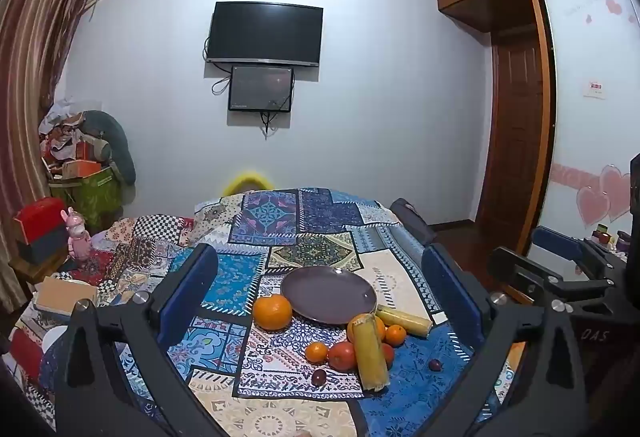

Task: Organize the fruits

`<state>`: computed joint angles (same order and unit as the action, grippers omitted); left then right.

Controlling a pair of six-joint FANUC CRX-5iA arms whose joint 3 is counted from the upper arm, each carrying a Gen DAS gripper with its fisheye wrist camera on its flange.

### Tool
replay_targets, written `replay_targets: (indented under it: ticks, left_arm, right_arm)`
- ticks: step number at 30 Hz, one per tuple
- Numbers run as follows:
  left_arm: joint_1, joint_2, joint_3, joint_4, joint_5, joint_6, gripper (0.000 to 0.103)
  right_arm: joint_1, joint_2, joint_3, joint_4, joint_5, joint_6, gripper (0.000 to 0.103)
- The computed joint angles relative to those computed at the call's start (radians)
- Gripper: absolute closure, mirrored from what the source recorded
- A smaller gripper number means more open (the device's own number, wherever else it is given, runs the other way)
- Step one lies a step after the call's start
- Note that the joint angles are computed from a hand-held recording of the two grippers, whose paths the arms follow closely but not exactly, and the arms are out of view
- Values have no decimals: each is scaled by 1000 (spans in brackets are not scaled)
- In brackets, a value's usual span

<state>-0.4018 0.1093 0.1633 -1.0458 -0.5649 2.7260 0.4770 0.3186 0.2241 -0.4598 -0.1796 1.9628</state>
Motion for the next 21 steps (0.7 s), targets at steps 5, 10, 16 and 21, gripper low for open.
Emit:
replay_targets:
  ticks: [5, 10, 16, 21]
  left_arm:
    - [-6, 16, 16, -2, -13, 1, 0]
    - [-19, 13, 2, -52, -14, 54, 0]
    - [13, -4, -13, 12, 25, 7, 0]
    - [13, -1, -7, 16, 18, -3, 0]
  right_arm:
    - [3, -2, -5, 9, 6, -6, 0]
    - [5, -4, -14, 13, 22, -5, 0]
    - [10, -1, -11, 57, 20, -57, 0]
    - [17, -13, -42, 102, 54, -86, 0]
